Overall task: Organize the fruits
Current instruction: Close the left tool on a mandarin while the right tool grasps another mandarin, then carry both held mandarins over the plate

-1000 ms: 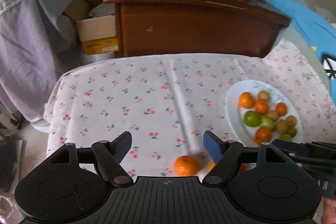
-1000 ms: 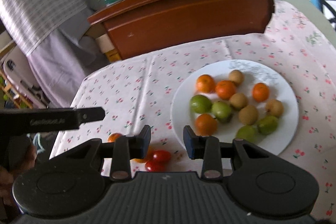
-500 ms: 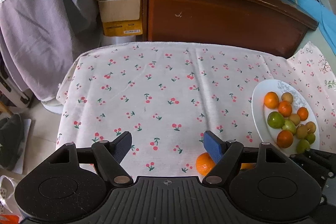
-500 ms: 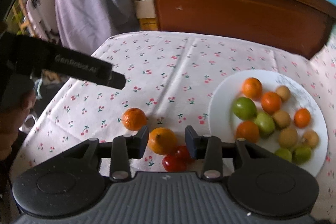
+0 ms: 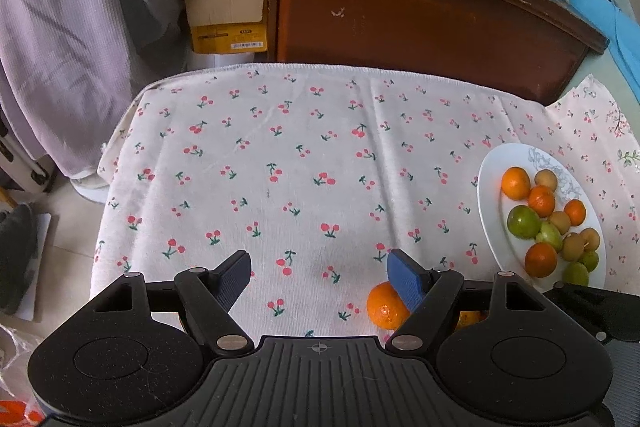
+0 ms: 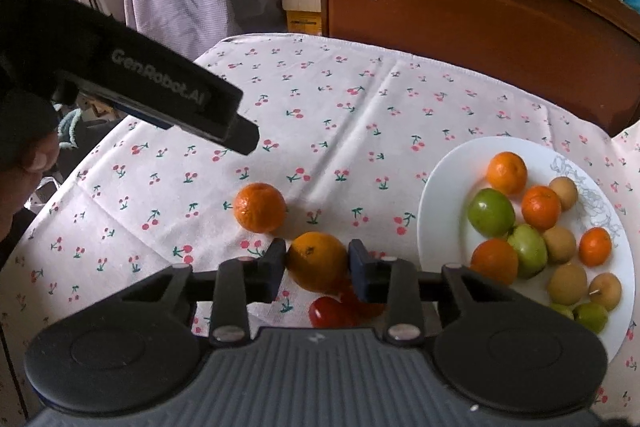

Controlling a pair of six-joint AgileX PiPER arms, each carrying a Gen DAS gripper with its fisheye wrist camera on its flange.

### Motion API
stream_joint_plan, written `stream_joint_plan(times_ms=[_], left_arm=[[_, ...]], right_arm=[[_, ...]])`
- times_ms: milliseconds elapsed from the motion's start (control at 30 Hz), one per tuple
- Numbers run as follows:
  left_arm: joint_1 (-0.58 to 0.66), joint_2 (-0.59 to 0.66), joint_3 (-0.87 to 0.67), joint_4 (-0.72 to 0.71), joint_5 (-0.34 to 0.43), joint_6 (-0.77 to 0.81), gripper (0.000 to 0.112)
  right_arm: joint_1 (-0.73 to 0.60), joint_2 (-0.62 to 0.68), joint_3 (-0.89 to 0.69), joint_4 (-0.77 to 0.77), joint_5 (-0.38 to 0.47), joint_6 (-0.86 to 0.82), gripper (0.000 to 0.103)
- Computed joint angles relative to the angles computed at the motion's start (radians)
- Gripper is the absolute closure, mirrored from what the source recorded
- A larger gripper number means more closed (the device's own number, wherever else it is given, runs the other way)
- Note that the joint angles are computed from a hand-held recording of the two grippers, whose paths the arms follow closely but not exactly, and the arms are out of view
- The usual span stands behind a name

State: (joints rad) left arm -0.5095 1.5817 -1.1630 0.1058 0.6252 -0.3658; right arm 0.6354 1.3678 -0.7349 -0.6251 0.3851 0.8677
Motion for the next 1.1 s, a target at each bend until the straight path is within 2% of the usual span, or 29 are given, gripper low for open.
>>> stream_joint_plan(times_ms=[100, 267, 333, 400, 567, 733, 833, 967, 1033, 1100], left_arm=[[0.007, -0.003, 0.008, -0.031, -0.011, 0.024, 0.037], [0.007, -0.013, 0.028, -0.024, -0.034, 0.019, 0.037], [0.004, -0.015, 0.037, -0.03, -0.046, 0.034, 0.037], [-0.01, -0.018, 0.05, -0.015, -0.059, 0.034, 0.037], [-0.054, -0.014, 0.083, 0.025, -0.09, 0.034, 0.039], [-0.081, -0.005, 0.109, 0.046, -0.131, 0.032, 0.042], [-0.096, 0.009, 0.113, 0.067, -0.148, 0.02, 0.049], [-0.099, 0.031, 0.114, 0.023, -0.161, 0.062, 0.066], [-0.118, 0.029, 0.133, 0.089, -0.193, 0.014, 0.072], [-0.118, 0.028, 0.139, 0.064, -0.209, 0.048, 0.082]], right_arm=[[0.011, -0.016, 0.003, -0.029, 0.005, 0.036, 0.07], [-0.021, -0.087, 0.0, 0.01, 0.028, 0.056, 0.07], [-0.064, -0.117, 0.007, 0.075, 0.013, 0.039, 0.07], [-0.094, -0.136, 0.009, 0.109, 0.016, 0.044, 0.07], [-0.125, -0.152, 0.006, 0.074, 0.049, 0.113, 0.07], [-0.161, -0.171, 0.011, 0.113, 0.041, 0.108, 0.07], [-0.178, -0.186, 0.013, 0.142, 0.038, 0.103, 0.07], [-0.215, -0.21, 0.019, 0.221, 0.033, 0.061, 0.07], [-0.235, -0.224, 0.023, 0.255, 0.034, 0.043, 0.07], [-0.251, -0.236, 0.025, 0.283, 0.04, 0.029, 0.07]])
